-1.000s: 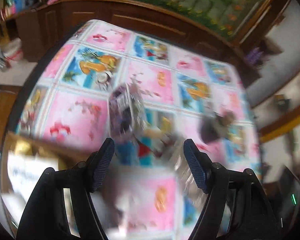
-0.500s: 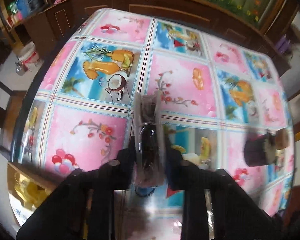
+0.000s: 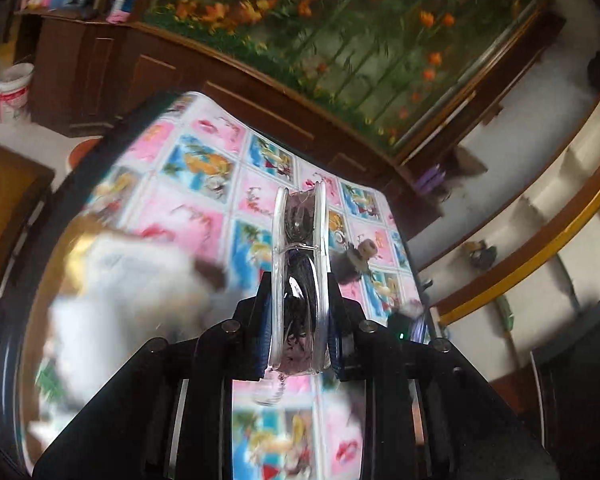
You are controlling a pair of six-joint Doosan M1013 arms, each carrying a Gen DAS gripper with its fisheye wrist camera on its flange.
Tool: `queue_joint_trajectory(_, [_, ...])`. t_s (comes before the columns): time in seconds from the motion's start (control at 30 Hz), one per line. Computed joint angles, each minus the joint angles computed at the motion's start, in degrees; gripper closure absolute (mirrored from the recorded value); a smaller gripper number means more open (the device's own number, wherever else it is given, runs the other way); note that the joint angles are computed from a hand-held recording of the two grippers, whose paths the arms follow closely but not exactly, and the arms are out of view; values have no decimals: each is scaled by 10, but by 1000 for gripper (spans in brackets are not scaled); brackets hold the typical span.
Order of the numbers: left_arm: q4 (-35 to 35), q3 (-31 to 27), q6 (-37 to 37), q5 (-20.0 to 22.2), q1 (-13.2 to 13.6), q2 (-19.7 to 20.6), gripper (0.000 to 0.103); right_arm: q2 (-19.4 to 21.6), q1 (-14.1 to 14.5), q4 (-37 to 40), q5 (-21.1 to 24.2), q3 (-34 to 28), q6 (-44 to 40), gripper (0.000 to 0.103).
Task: Organize soft objects
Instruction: 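Carry the bag and pouch into the box and open both grippers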
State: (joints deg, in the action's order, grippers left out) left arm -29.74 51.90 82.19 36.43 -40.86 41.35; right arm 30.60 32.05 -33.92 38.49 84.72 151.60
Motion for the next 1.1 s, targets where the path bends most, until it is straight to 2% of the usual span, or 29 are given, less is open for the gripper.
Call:
queue_joint_trajectory(0.1, [-124,110,86,-63,13,-47,81,-14,8,-53,-9,16,64,86])
queue_joint_trajectory(0.17, [-170,148,113,-77,20,-59,81,-30,15,-84,-27,29,109,86])
queue_joint_trajectory(0.27, [-238,174,154,-80,29,-63,81,-49,30,-118,-63,35,135,86])
queue_joint_trajectory(0.3, [-281,179,187,-75,34,-60,81,-56,36,-114,-86,31,129,86])
queue_joint_trajectory(0.37, [-325,185,213,-67,39,-58,81,-53,43,-85,-104,7,83,86])
queue_joint_trajectory(0.47, [-376,196,246,-54,47,-56,81,-25,46,40,-104,-61,-66,85])
queue_joint_trajectory(0.5, [-384,199,250,-52,49,-57,81,-5,46,86,-94,-95,-119,85])
queue_joint_trajectory(0.63, [-396,204,242,-40,59,-51,81,60,39,196,-42,-196,-236,85])
queue_joint_trajectory(0.7, [-390,200,230,-34,61,-44,81,101,38,213,7,-257,-269,85])
queue_joint_trajectory(0.77, [-407,196,240,-26,65,-36,81,127,38,220,36,-292,-291,83])
queue_joint_trajectory(0.8, [-433,202,255,-23,68,-35,81,134,40,220,49,-300,-295,82])
queue_joint_trajectory(0.93, [-448,201,251,-18,74,-26,76,146,44,210,68,-308,-290,82])
queue_joint_trajectory(1.0, [-483,202,266,-11,79,-21,76,151,44,210,76,-315,-282,83])
queue_joint_trajectory(1.1, [-472,209,264,-29,77,-24,72,154,42,211,69,-315,-283,83])
